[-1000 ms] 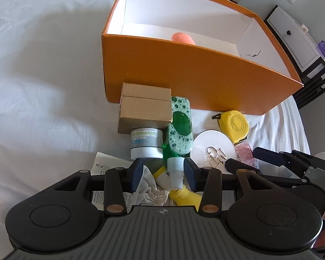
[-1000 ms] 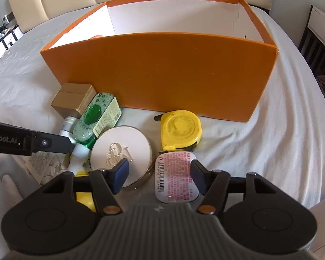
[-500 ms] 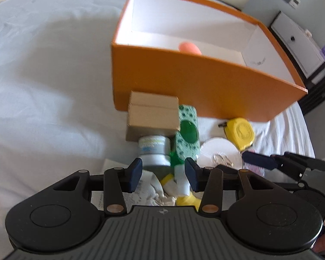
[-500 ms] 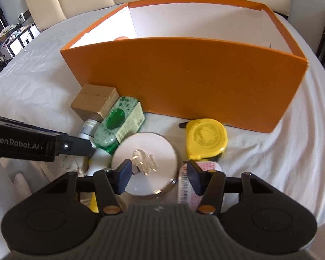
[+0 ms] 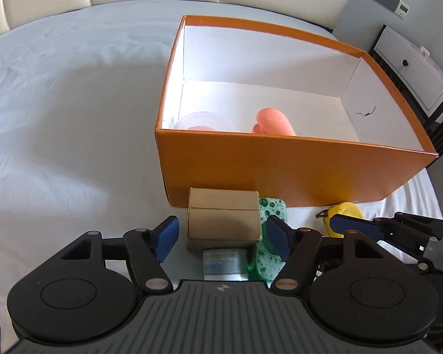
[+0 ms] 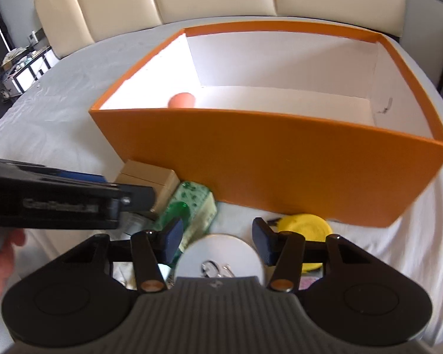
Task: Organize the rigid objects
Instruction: 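Move the left gripper to the small brown cardboard box while the right gripper returns to the items, then grasp the brown cardboard box with the left gripper while the right gripper grasps the white-capped green bottle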
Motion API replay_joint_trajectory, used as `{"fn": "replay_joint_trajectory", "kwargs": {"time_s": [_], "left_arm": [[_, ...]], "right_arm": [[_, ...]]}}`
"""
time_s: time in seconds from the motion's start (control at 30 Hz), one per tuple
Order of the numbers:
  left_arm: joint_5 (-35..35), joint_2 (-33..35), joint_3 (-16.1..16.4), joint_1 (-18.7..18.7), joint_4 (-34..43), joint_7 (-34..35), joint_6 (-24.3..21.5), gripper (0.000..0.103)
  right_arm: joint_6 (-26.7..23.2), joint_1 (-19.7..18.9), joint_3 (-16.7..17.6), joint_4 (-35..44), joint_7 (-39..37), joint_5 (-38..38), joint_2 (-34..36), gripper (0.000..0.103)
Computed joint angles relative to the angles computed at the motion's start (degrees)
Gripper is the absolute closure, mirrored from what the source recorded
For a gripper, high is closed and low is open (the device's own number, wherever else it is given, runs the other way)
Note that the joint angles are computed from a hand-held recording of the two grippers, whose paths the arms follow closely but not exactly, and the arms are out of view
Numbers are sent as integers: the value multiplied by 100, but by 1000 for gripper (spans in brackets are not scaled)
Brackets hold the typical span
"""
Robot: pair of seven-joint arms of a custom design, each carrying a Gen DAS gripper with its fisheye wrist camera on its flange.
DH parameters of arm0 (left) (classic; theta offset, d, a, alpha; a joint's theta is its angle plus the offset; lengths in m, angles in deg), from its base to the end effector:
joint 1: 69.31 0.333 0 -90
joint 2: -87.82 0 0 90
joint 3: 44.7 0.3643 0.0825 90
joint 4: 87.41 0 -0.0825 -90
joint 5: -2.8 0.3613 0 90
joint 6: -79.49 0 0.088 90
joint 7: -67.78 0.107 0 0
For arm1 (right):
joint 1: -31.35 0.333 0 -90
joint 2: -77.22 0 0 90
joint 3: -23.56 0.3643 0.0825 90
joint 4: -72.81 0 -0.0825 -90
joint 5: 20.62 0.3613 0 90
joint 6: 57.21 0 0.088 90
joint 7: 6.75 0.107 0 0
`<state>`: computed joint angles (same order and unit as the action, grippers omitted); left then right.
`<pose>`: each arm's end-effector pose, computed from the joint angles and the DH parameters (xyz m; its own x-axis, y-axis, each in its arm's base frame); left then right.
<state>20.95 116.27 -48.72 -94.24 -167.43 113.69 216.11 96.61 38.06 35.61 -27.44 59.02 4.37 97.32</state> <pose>0.6576 -0.3458 0.5260 0.0712 -0.9901 0.1207 -0.8552 -0.1229 -0.5036 0.6600 0.1886 0.4956 0.4252 -0.8816 -0.2050 -0.7708 -0.2340 -0.5925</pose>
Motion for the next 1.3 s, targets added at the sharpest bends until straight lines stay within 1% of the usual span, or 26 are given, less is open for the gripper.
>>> {"fn": "replay_joint_trajectory", "kwargs": {"time_s": [0.13,0.17,0.23,0.27,0.3,0.33,0.37,0.43,0.53,0.63,0.73,0.83,0.87,0.9,1.0,1.1,1.17,1.23,1.3], "left_arm": [[-117,165,-55,51,171,203,-50,24],[-119,213,-42,42,213,231,-44,24],[-73,292,20,-35,339,213,-188,24],[-37,305,43,-48,334,211,-162,25],[-46,294,38,-35,306,225,-112,32],[-110,261,-2,0,256,270,-61,35],[-119,244,7,1,234,273,-76,35],[-36,196,64,-61,223,232,-236,35],[94,58,130,-125,148,-13,-527,35],[125,-43,110,-72,60,-290,-697,35],[16,-124,33,61,-122,-486,-578,35],[63,-120,10,81,-133,-526,-554,35],[91,-114,6,80,-124,-508,-576,35],[116,-94,1,74,-95,-491,-601,35],[-23,17,-38,129,22,-477,-676,34],[16,-50,6,112,-102,-605,-538,35],[125,-122,20,65,-161,-608,-567,35],[130,-264,-17,79,-327,-613,-512,35],[145,-398,-51,83,-444,-621,-549,35]], "right_arm": [[36,52,-28,104,107,-132,115,52],[-26,41,-26,149,140,-149,148,53],[-119,-43,58,201,99,-24,186,53],[-165,-57,72,219,90,5,190,53],[-169,-54,76,212,75,17,183,53],[-145,-53,84,190,38,32,170,53],[-146,-47,88,187,21,42,163,53],[-175,-68,128,173,-27,147,132,53],[-237,-82,168,92,-155,320,38,53],[-268,13,130,-53,-207,369,-78,53],[-209,101,104,-260,-276,423,-216,53],[39,246,25,-599,-207,367,-433,53],[103,269,20,-709,-212,381,-510,55],[123,277,23,-785,-239,416,-570,58],[141,357,-18,-985,-239,449,-724,64],[59,442,-102,-1059,-163,355,-753,66],[76,506,-135,-1102,-67,306,-751,66],[90,538,-162,-1150,12,222,-764,66],[74,564,-186,-1125,127,139,-717,66]]}}
